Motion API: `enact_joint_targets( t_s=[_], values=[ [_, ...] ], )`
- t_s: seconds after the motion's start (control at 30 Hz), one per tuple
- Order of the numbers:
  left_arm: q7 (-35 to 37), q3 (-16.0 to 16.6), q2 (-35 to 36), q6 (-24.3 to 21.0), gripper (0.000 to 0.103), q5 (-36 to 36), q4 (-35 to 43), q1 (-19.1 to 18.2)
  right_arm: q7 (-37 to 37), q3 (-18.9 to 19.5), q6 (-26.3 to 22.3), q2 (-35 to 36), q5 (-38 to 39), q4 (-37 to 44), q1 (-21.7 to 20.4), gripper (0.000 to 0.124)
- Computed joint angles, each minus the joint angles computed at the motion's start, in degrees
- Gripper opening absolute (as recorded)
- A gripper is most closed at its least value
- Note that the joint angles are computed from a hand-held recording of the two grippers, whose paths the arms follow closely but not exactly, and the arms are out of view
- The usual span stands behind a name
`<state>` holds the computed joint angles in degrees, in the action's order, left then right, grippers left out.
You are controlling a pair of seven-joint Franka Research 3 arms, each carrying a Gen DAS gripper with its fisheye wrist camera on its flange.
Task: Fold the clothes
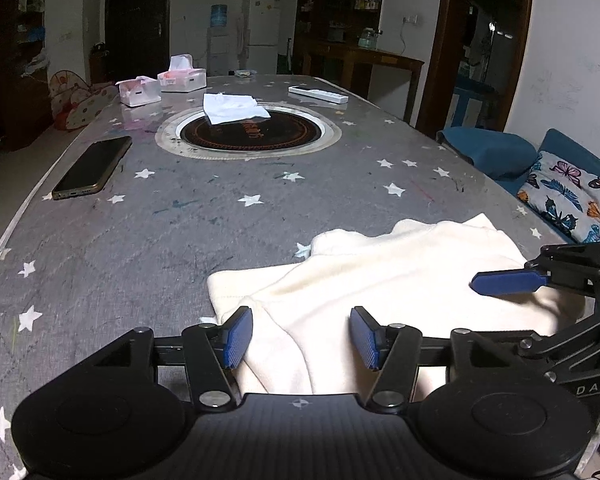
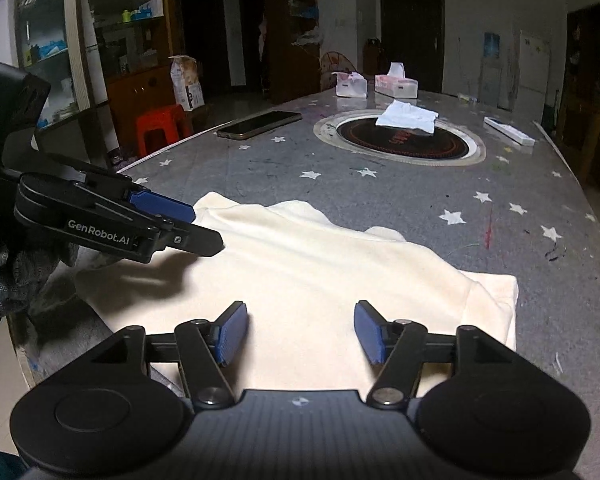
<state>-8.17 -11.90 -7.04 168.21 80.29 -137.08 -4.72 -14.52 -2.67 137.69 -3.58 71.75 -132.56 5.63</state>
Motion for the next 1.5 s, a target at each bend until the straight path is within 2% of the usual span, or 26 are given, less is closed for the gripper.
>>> enact_joint_targets(
  t_s=[0.13, 0.27, 0.33, 0.6, 0.83, 1.37, 1.5],
  values=[
    [-1.3, -0.2, -0.6, -0.2, 0.058, 0.7, -0.1, -0.1, -0.4, 0.0, 0.2, -0.3, 1.2, -0.5, 0.1, 0.064],
    [-3.6, -0.3, -1.6, -0.5, 0.062, 1.8, -1.0, 0.0, -0.9, 0.1, 0.4, -0.5, 1.5, -0.9, 0.3, 0.076],
    [-3.9, -0.4, -2.2, -0.9, 0.067, 1.2, -1.7, 0.0, -1.6, 0.2, 0.8, -0.6, 2.0, -1.2, 0.5, 0.077],
    [-7.7, -0.6, -4.1, -0.5, 0.07, 1.9, -4.4, 0.8, -3.1, 0.3, 0.9, -0.2, 3.6, -1.3, 0.7, 0.087],
    [-11.3, -0.4, -4.9, 0.1, 0.079, 4.1, -5.4, 1.5, -3.2, 0.4, 0.6, 0.4, 5.0, -1.2, 0.7, 0.103],
    [-17.7, 0.4, -5.5, 0.1, 0.099, 9.2, -6.2, 0.8, -3.7, 0.7, 1.5, 0.4, 5.2, -1.3, 0.8, 0.103],
    [-18.6, 0.7, -5.9, 0.5, 0.103, 9.9, -6.8, 0.8, 0.7, 1.0, 1.8, 0.3, 2.1, -0.1, 1.1, 0.103]
  ],
)
